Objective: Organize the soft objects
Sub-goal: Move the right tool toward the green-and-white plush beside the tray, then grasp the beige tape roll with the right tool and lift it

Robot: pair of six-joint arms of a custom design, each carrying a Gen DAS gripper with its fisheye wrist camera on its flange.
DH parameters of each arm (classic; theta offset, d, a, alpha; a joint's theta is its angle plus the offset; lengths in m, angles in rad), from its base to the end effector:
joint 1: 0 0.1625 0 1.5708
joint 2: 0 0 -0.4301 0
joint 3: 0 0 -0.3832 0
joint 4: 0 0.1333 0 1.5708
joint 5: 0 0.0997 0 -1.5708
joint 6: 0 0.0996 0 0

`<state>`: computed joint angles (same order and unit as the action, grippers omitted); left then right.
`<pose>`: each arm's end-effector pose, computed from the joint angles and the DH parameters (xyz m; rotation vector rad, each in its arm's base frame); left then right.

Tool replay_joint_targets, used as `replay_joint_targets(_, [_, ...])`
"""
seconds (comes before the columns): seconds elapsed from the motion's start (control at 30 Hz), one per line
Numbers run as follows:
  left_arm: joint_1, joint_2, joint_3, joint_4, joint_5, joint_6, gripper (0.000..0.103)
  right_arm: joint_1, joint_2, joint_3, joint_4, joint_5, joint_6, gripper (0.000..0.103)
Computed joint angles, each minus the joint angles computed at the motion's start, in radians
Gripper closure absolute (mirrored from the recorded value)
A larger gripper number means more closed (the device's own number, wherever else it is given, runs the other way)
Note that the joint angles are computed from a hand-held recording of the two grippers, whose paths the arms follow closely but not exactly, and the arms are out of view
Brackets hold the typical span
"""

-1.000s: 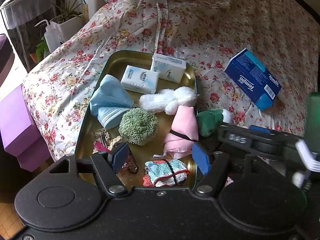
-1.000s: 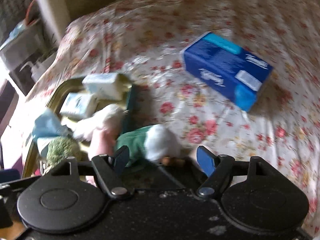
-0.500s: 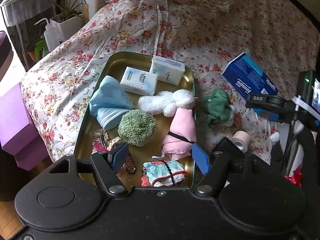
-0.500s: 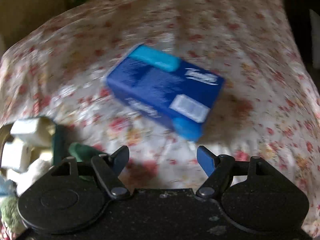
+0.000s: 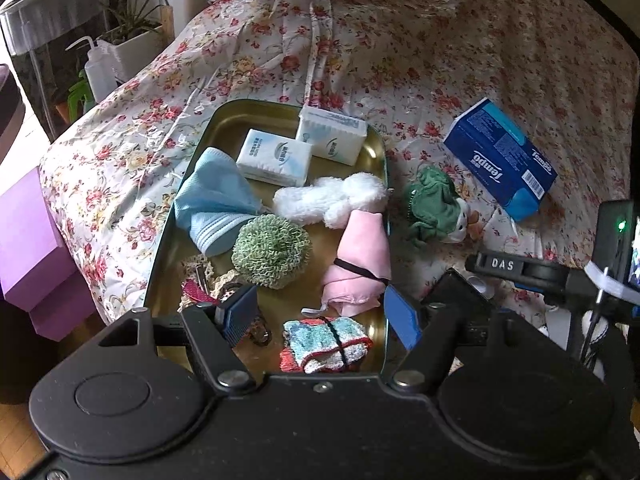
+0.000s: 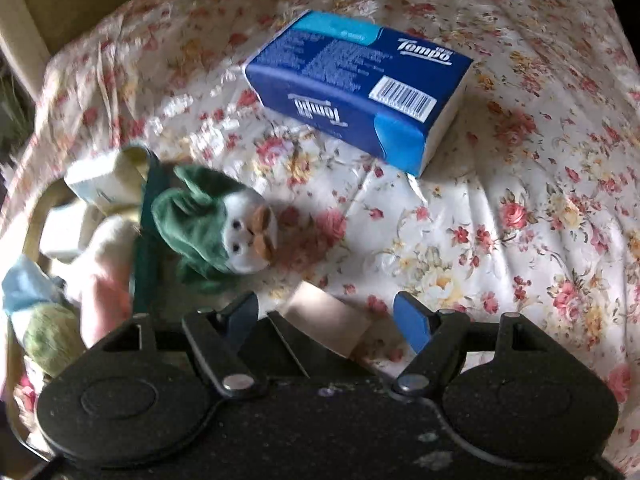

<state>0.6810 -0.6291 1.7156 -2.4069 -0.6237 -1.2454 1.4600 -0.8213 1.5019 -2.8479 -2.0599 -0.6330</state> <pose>-0.3378 -0.5494 -0.0046 -0.2637 2.3157 -0.9030 0.0061 -0.7278 0.2195 0.4487 -2.4041 0.4773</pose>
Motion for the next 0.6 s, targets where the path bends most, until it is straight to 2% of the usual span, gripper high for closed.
replay_joint_targets(0.13, [-0.001, -0.003, 0.007, -0.01, 0.0, -0.001, 0.037, -0.019, 0.01, -0.043, -0.007, 0.005, 0.009, 0.029])
replay_joint_targets(0.27, [-0.003, 0.002, 0.002, -0.017, -0.002, 0.015, 0.037, -0.018, 0.054, -0.109, -0.144, -0.056, 0.022, 0.028])
replay_joint_targets(0.37, [-0.003, 0.004, 0.0, -0.019, -0.001, 0.018, 0.037, -0.029, 0.02, -0.101, -0.08, -0.005, 0.051, 0.028])
replay_joint_targets(0.5, [-0.002, 0.009, -0.008, -0.009, -0.005, 0.022, 0.037, -0.028, 0.002, -0.043, -0.082, 0.005, -0.009, 0.028])
replay_joint_targets(0.6, [0.001, 0.011, -0.014, 0.014, -0.006, 0.013, 0.037, -0.027, -0.006, -0.024, -0.029, 0.014, 0.012, 0.028])
